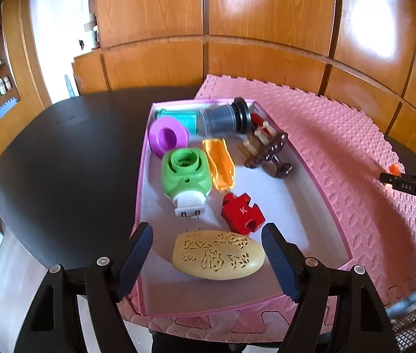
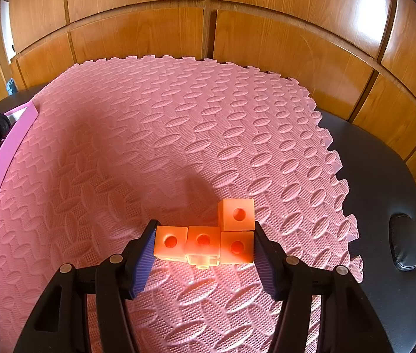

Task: Organize rigid objects
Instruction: 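Carry the yellow oval toy into the white box and release it with the left gripper, then carry the orange cubes into the white box and release them with the right gripper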

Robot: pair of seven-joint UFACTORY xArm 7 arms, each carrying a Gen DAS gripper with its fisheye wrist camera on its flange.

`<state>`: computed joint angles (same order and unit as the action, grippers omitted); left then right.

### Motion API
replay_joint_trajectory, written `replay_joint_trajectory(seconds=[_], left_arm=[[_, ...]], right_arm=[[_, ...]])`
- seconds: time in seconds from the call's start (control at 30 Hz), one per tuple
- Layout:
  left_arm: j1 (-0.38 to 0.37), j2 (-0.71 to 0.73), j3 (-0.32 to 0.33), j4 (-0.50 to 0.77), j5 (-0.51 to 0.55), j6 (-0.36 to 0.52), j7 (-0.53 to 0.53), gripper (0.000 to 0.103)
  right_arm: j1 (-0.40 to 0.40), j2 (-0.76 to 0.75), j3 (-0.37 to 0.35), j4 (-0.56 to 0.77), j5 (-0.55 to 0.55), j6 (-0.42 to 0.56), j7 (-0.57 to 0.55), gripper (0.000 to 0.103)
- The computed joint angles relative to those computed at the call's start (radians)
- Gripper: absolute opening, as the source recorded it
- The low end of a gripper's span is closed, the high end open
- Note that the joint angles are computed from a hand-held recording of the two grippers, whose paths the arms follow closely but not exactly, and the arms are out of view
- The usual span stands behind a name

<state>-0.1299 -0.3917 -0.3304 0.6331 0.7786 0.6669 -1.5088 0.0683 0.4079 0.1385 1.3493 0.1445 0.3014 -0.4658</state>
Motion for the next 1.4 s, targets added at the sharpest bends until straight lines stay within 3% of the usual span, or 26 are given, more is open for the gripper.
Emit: replay_joint_trajectory(seconds=[0.5,0.77,0.93,1.07,1.2,1.27,1.4], left_arm=[[0.010,-0.081,-0.021,-0.029,0.005,0.057,-0.051,0.077],[0.030,-0.140,-0.031,-0.072,-0.015,0.049,-0.073,0.077],[0.049,-0.186,-0.037,-0.103,-0.035,0.049,-0.083,0.077],[0.068,-0.228,-0.033,-0.132,-0.061,0.053,-0.086,0.077],[0.086,-0.265,-0.037,-0.156,-0.088,0.065,-0.084,0.077],[0.094,-0.279,-0.039,-0.166,-0.100,0.067,-0.082,0.077],[0.104,-0.294,-0.047,-0.179,-0.117,0.063,-0.077,0.077]], right_arm=[[-0.001,-0.003,0.001,-0.001,0.021,0.012,0.015,0.060],[0.028,-0.031,-0.022,-0.014,-0.003,0.068,0.076,0.060],[0.019,-0.067,0.009,-0.044,0.043,0.108,0.048,0.060],[-0.007,-0.126,0.075,-0.086,0.180,0.115,-0.059,0.060],[-0.007,-0.204,0.149,-0.134,0.387,0.120,-0.265,0.060],[0.005,-0.237,0.182,-0.146,0.499,0.144,-0.379,0.060],[0.074,-0.258,0.197,-0.154,0.587,0.180,-0.471,0.060]])
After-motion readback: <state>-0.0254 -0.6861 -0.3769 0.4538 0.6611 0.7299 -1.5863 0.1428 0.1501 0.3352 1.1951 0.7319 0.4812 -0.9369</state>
